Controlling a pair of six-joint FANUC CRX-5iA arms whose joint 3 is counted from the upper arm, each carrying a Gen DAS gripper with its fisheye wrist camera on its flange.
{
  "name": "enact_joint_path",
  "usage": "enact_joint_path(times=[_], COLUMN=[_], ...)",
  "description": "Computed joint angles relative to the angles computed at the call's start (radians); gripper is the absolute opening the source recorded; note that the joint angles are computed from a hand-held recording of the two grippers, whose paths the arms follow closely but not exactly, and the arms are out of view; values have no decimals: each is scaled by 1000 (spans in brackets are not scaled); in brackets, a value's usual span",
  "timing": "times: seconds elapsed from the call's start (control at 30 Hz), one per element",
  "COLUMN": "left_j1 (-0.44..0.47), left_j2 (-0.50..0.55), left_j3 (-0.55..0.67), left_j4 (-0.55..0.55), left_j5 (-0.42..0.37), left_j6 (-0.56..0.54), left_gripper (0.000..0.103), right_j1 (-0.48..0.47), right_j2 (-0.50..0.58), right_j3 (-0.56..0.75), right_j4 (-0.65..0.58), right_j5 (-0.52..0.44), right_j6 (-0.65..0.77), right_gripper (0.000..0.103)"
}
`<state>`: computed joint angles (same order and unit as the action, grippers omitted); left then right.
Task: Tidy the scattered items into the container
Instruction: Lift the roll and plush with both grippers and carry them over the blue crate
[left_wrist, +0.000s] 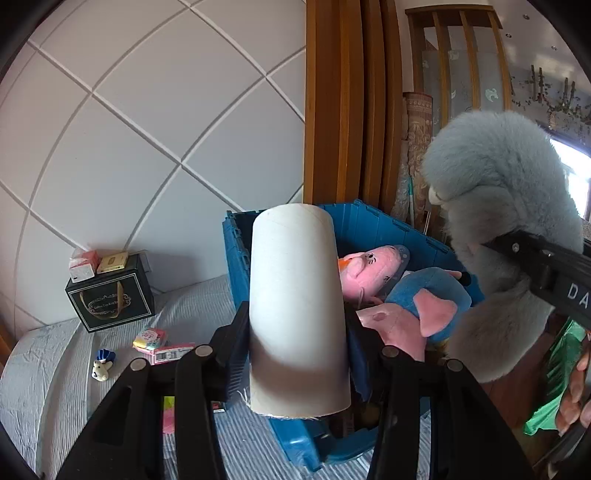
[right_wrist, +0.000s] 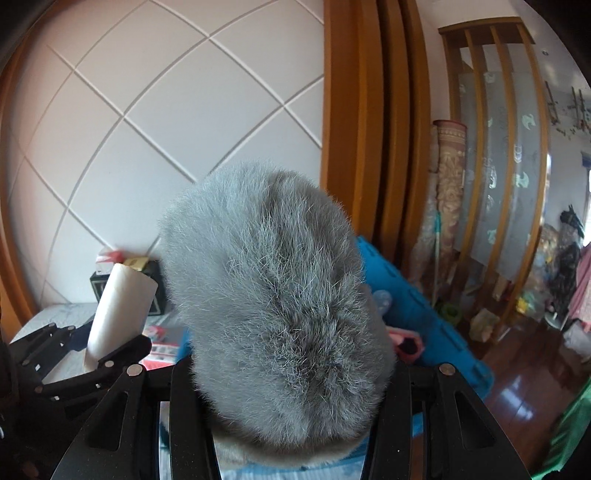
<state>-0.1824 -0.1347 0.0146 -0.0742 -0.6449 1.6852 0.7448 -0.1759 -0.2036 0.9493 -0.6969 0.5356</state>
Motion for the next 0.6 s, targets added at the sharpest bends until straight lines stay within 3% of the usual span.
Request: enact_joint_path(times=[0.17, 0.33, 0.47, 0.6], left_j1=[-111, -156, -204, -213], left_j2=[180, 282, 352, 439], left_j3=[246, 390, 498, 629], left_j4=[-184, -211, -240, -267], left_j5=[-169, -249, -275, -368], left_j6=[205, 232, 232, 253], left_gripper=[46, 46, 46, 46], right_j1=[-188, -296, -346, -372], right_j2=[44, 130, 141, 168], right_j3=[94, 216, 222, 264], right_j4=[-179, -388, -443, -504], right_j5=[58, 65, 71, 33], right_j6=[268, 494, 540, 602], right_gripper=[44, 44, 44, 44])
